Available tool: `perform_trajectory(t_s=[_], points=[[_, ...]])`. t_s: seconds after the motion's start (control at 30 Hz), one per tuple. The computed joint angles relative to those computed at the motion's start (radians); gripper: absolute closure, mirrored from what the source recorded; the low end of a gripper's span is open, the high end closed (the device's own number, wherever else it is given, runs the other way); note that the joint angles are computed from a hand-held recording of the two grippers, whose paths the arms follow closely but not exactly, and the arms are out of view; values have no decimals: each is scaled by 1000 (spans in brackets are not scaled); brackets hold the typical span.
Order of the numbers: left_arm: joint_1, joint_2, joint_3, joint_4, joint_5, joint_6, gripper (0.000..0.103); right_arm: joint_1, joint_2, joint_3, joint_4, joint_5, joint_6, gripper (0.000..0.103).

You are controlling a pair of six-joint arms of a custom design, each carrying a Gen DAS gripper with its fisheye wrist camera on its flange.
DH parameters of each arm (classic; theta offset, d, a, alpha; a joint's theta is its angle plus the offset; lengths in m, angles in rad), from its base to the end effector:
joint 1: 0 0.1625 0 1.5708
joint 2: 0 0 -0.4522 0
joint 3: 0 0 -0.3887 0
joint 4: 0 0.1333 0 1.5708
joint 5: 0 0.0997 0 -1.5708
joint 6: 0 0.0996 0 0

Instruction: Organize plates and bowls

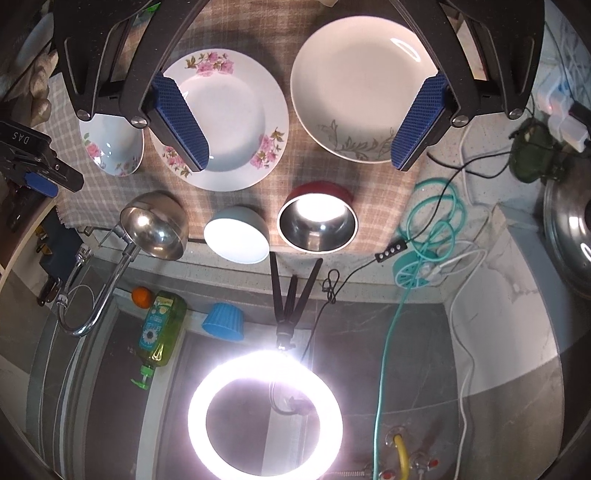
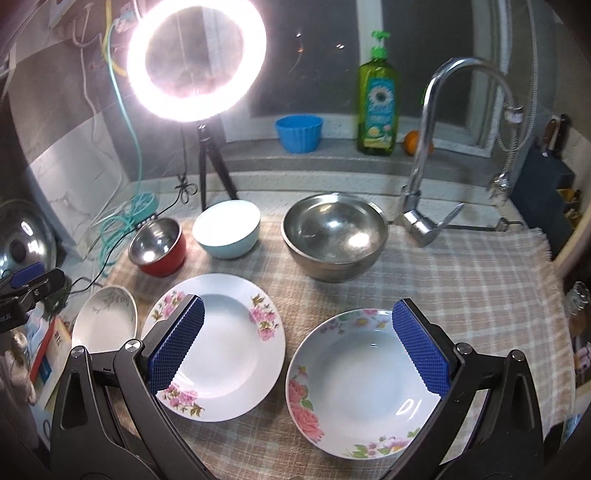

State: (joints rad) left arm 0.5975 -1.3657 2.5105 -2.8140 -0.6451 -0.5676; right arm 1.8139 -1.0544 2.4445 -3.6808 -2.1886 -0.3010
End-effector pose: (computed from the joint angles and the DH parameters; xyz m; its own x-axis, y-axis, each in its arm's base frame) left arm -0.1761 -0.3773 0.2015 -0.7823 0.0809 -0.6177 0.4770 0.7156 -0.5103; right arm 0.1749 -0.3910 0.1781 -0.7898 -0.0497 0.6114 -0.4347 0.7487 -0.5005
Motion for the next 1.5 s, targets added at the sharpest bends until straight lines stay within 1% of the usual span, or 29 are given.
perform_trajectory(t_s=[0.07,0.1,0.17,0.23,0.27,0.37,0.43,0.53,0.57,0.63,0.7,0.73,0.77,0.87,0.9,0.97,1.07,1.17,1.5], points=[[6,-2,1,15,-9,-19,7,-25,-12,-6,46,40,-1,0],[9,-4,3,23,-15,-32,8,-39,-21,-12,86,62,1,0],[10,-8,6,43,-22,-55,15,-54,-24,-23,133,74,2,1],[8,-12,11,60,-19,-85,18,-70,-25,-35,173,99,-5,7],[8,-14,16,60,-19,-98,21,-76,-24,-40,191,107,-12,9],[8,-14,26,85,-34,-144,29,-90,-13,-58,242,129,-47,12],[5,-12,32,99,-43,-178,32,-105,-12,-74,292,154,-71,15],[-3,-10,49,116,-65,-238,41,-129,-6,-100,360,182,-108,20],[-4,-10,53,115,-70,-253,43,-136,-1,-110,381,185,-118,22],[-5,-8,71,103,-95,-304,44,-150,10,-132,425,191,-143,29],[-6,0,88,79,-120,-346,45,-158,20,-149,454,190,-172,38],[-10,5,96,72,-131,-369,48,-162,26,-159,469,190,-189,39],[-13,13,102,61,-143,-389,53,-166,29,-166,485,196,-203,40],[-15,48,123,10,-181,-433,59,-178,39,-193,540,215,-223,41],[-13,59,125,-6,-191,-441,59,-182,44,-201,552,216,-229,45],[-6,78,140,-58,-222,-465,67,-191,54,-220,589,223,-234,51],[6,112,151,-122,-256,-485,75,-200,64,-241,633,230,-238,53],[17,138,153,-167,-272,-487,76,-205,77,-257,649,231,-253,61],[71,207,145,-266,-306,-491,80,-223,106,-309,714,245,-247,62]])
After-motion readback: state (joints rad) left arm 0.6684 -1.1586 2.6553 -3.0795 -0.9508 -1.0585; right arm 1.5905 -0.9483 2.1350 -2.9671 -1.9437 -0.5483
